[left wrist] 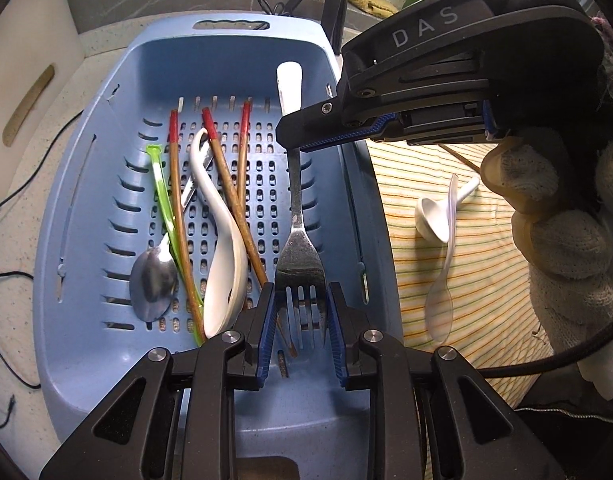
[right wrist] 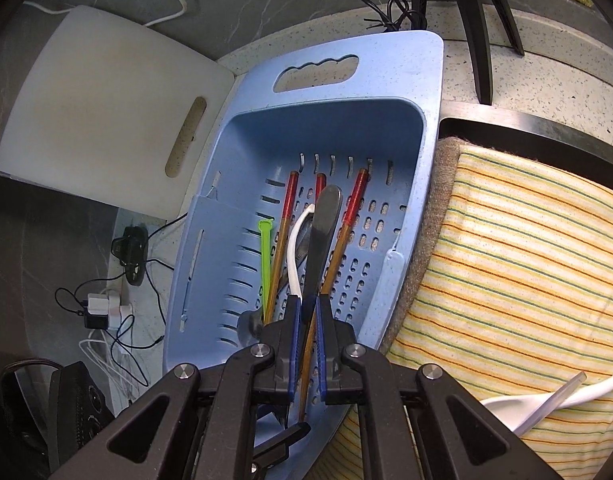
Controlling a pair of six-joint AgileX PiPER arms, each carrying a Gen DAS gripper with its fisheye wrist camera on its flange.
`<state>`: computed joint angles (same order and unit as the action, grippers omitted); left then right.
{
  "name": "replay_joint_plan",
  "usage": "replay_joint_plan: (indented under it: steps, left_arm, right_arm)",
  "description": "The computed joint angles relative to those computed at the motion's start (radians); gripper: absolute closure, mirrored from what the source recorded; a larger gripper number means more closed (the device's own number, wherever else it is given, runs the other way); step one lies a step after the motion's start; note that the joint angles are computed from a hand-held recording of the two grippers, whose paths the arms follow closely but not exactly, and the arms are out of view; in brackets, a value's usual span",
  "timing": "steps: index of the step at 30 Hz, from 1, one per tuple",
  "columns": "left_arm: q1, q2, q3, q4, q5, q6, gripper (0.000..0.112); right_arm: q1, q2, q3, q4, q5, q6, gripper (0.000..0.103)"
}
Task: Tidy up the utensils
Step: 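Open the left gripper to drop the fork into the basket, then move both tools back over the white ceramic spoon on the towel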
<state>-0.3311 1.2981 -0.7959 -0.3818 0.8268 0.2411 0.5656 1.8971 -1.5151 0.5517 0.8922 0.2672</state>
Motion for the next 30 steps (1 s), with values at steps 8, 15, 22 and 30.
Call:
replay_joint_plan:
  steps: [8,15,22,30]
  left_arm:
    - [0.002,0.039,-0.021,0.013,-0.007,-0.008,0.089]
    - [0.012,0.037,-0.037,0.003,-0.007,-0.001,0.089]
    - [0.053,0.017,-0.038,-0.005,0.014,0.024,0.089]
    - [0.024,-0.066,-0.034,0.036,0.039,-0.055,0.089]
  right_arm:
    - [0.003,0.023,-0.034,-0.015,0.026,0.005,0.094]
    - [0.016,0.035,-0.058,-0.032,0.042,0.013,0.094]
    - [0.013,0.004,-0.03,-0.028,0.021,0.004,0.094]
    - [-0.006,-0.086,0.051,-0.002,-0.004,-0.027,0.094]
